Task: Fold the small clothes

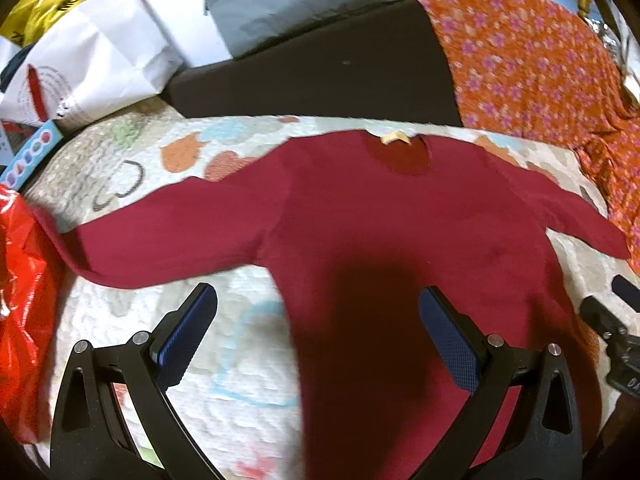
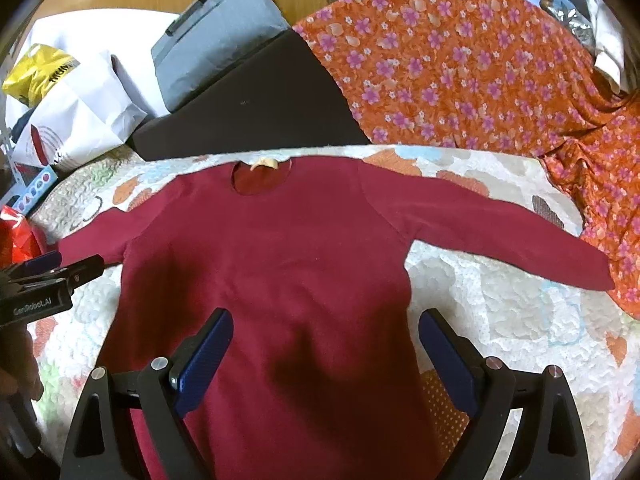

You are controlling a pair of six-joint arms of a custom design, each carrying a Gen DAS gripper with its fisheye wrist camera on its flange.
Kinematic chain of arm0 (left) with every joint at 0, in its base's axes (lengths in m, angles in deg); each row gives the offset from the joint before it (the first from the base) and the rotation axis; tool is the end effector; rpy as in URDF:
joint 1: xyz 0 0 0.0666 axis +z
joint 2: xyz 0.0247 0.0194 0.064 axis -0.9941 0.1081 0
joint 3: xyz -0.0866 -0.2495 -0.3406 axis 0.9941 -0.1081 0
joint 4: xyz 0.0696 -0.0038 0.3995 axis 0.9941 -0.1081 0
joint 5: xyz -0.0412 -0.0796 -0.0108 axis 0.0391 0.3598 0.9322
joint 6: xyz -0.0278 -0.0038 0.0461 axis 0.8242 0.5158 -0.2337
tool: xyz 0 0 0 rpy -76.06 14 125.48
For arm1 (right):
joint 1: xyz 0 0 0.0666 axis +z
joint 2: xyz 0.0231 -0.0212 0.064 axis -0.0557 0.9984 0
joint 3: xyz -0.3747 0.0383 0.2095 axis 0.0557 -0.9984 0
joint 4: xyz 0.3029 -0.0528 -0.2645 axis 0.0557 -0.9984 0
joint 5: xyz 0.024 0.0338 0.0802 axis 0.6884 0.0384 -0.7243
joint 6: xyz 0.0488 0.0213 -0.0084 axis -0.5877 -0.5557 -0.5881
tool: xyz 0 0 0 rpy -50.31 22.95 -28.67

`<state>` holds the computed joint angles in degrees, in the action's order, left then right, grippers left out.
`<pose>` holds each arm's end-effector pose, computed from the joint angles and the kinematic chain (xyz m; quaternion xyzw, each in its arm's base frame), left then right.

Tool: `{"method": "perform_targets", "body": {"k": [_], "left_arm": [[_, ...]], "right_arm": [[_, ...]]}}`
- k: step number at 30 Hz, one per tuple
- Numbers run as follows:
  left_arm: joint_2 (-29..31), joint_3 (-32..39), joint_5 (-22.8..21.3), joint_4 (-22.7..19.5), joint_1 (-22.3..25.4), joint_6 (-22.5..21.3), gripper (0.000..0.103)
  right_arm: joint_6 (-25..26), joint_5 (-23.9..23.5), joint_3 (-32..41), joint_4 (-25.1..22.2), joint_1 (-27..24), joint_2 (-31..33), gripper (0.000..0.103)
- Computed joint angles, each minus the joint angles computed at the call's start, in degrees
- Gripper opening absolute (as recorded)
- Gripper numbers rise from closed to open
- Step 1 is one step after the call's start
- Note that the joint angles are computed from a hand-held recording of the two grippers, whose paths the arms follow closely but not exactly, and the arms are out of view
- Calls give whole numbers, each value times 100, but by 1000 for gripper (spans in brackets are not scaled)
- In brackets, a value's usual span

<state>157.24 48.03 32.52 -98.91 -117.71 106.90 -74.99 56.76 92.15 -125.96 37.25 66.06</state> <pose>0.4818 -0.3119 0.3272 0.0686 0.9260 -0.0271 0.3703 0.3957 0.3166 0.3613 0.0618 0.9339 0.0235 0.3513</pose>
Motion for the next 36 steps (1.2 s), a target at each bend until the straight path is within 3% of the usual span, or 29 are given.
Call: {"method": "perform_targets", "body": {"k": [10,17,36], "left_arm": [[279,345,23,-299,-207,-195,102],[389,460,157,-475,-177,-30,102],[394,450,31,-510,-106,-10,102]], "right_arm": [[-64,-194,-212,156,-98,-40,93],[-110,-337,-222,168,-138,28,93],[-28,-366,84,125,-60,290,93]]}}
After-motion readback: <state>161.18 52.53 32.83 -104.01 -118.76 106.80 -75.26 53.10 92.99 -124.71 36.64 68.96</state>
